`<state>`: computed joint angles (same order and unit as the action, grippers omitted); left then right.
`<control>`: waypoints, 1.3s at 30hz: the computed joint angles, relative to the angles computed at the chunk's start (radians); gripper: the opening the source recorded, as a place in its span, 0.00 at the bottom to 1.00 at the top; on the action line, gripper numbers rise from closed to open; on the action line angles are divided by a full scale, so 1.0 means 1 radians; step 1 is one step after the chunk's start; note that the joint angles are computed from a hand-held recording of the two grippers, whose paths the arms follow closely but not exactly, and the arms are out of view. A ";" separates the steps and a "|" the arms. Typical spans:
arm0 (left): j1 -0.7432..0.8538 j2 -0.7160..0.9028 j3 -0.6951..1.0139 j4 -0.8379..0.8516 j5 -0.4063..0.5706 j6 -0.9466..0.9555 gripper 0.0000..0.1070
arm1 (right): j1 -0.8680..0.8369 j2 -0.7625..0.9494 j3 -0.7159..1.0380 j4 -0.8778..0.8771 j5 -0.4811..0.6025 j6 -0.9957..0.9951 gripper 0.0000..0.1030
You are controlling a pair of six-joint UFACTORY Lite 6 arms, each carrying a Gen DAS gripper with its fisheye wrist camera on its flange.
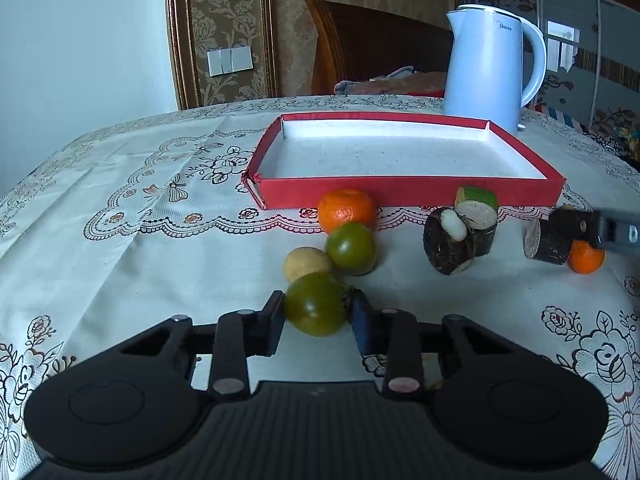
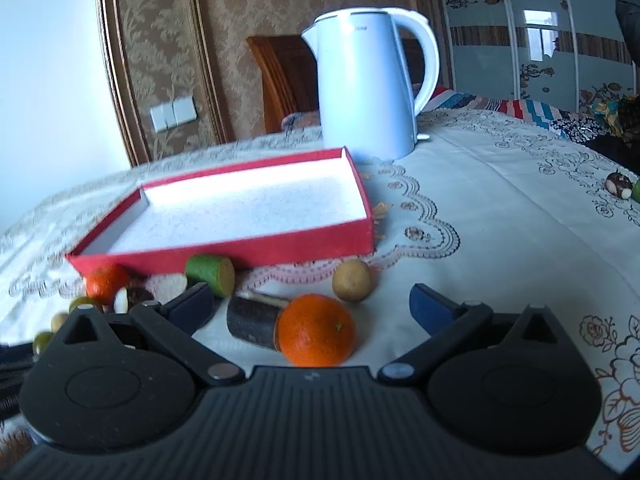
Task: Organize fruits
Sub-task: 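Close the right tool on the mandarin orange while the left tool holds the tomato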
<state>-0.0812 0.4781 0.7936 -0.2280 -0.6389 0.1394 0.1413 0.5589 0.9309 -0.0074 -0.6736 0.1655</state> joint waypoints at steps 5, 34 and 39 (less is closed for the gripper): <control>0.002 -0.001 -0.002 0.015 -0.008 -0.007 0.31 | -0.035 -0.052 -0.077 -0.075 -0.014 -0.017 1.00; 0.018 0.007 0.003 0.056 -0.011 -0.051 0.31 | -0.119 0.016 0.061 -0.380 0.128 0.100 0.50; 0.017 0.008 0.006 0.051 -0.011 -0.045 0.31 | -0.131 0.037 0.087 -0.451 0.130 0.155 0.37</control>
